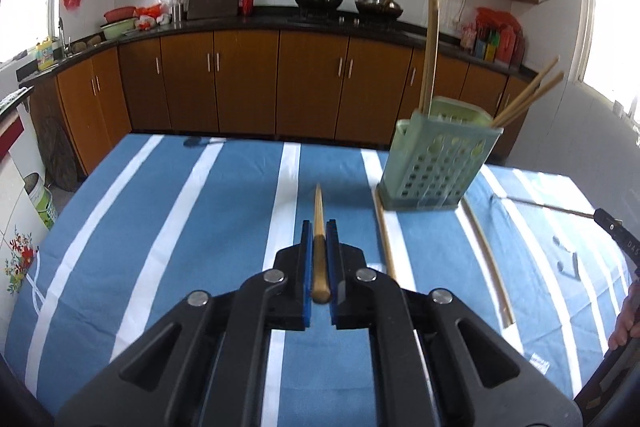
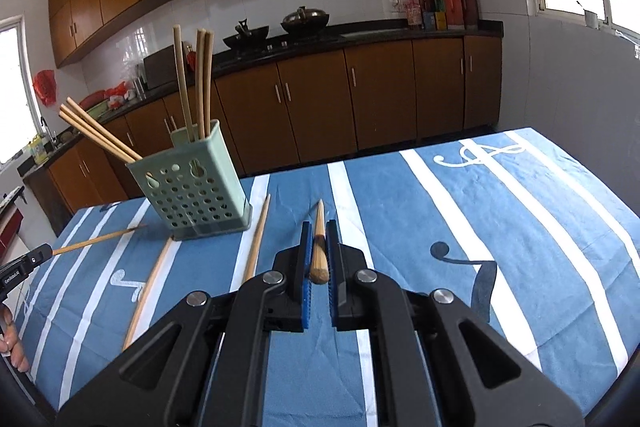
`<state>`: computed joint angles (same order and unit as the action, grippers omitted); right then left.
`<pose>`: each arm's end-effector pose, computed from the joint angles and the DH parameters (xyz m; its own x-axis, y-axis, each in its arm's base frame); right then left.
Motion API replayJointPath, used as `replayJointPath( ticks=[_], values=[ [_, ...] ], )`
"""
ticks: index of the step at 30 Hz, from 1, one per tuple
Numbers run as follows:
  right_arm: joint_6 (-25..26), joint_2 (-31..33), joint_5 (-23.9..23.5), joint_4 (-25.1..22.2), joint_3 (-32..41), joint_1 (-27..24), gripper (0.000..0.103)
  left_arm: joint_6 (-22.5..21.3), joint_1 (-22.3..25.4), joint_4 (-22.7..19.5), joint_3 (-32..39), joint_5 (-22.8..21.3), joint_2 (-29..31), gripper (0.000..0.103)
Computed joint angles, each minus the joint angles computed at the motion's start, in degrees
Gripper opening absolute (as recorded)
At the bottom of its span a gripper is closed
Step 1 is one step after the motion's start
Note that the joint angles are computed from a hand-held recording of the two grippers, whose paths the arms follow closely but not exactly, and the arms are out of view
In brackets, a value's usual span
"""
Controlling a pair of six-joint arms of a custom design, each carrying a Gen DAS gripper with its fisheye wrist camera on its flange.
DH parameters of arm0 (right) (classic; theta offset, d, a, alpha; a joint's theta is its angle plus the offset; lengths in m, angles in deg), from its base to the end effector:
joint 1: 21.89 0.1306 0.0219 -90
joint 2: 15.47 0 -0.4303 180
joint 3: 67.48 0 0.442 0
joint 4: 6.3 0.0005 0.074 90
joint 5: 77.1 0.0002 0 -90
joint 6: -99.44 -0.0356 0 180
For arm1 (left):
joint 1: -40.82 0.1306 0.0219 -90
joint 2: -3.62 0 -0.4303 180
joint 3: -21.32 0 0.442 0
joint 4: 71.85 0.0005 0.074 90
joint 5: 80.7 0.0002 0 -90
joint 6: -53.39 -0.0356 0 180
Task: Organize utensils
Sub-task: 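Lift both held chopsticks upright toward the green holder, then carry both upright chopsticks over the green holder and lower them in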
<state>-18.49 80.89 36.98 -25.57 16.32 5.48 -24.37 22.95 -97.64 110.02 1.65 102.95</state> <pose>0.5321 0.2585 0.4058 -0.4662 0.2402 -0.8514 0.1205 0.9707 0.2078 0.5856 -0.1843 0.4086 -0.5951 -0.0289 -0.8032 0.0778 0.9926 -0.0934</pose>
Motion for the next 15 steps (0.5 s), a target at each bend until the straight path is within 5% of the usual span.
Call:
replayJointPath(
  ticks=[15],
  values=[
    [2.86,-0.52,1.29,2.47,1.63,-0.07,0.007,-1.82,-0.39,2.87,2.09,-0.10,-1.62,0.007]
  ],
)
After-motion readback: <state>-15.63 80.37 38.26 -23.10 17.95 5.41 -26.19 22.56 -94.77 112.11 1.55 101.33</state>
